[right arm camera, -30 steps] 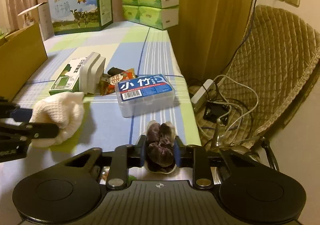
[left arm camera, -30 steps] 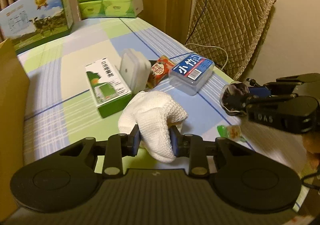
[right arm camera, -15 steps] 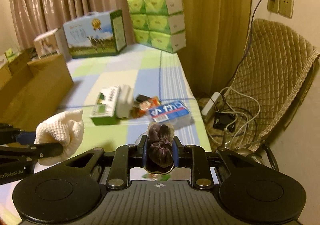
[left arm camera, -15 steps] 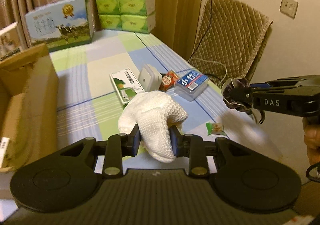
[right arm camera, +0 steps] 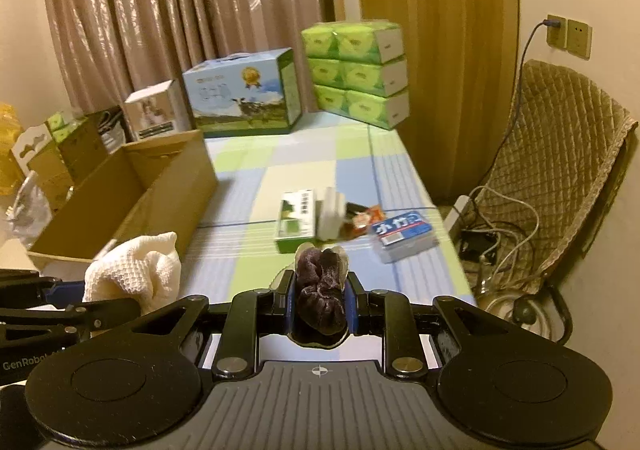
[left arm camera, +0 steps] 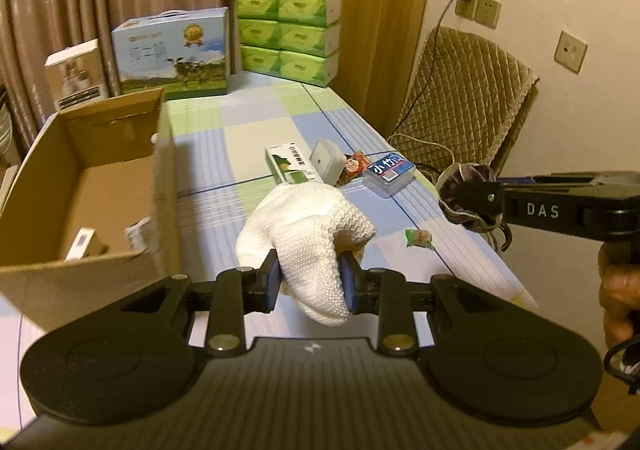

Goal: Organize objects
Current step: 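Grasp the white knitted cloth with the left tool while the right tool grasps the brown scrunchie, then carry the cloth and scrunchie into the cardboard box and release both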

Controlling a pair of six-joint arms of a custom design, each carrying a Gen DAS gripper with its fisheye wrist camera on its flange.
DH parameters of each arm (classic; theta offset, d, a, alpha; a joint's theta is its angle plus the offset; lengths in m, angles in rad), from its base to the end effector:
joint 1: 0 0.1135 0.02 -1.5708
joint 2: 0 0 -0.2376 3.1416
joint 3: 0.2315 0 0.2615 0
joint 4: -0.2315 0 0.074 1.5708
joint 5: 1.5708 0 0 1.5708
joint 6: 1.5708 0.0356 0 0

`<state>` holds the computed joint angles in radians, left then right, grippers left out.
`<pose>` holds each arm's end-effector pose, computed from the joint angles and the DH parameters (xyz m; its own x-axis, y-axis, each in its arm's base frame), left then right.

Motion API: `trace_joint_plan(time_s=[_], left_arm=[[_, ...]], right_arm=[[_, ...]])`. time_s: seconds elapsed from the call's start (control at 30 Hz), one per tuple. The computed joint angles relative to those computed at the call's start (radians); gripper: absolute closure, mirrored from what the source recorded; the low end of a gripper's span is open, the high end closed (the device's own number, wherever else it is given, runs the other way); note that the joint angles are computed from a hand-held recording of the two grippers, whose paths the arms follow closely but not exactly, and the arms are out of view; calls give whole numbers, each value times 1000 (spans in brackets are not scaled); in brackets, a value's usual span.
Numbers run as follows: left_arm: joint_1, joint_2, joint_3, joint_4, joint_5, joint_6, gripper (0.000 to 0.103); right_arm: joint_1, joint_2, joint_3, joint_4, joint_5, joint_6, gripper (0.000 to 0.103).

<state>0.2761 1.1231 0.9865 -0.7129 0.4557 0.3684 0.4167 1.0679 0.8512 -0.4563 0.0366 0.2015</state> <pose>0.2423 0.0524 0.2729 -0.6615 0.1487 -0.7351 0.2927 0.9536 -0.0705 0.2315 0.1011 0.2573 -0.6342 -0.0620 -0.7707 -0.2566 0.9572 0.1342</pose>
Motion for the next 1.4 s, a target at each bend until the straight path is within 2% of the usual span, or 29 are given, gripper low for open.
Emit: trace_joint_plan(time_s=[0.23,0.63,1.07,1.4], left_arm=[[155,-51,45,-119,72,88,77],[389,25,183,-221,200,208,77],[556,245,374,-206,227,266,77],[563,398,496,-165,196,244,77]], right_arm=[[144,-30,31,-47,72,86,82],[337,110,157,-28,154,105,82],[413,310,313,16,155,87,82],[428,445,404,44,128,89,82]])
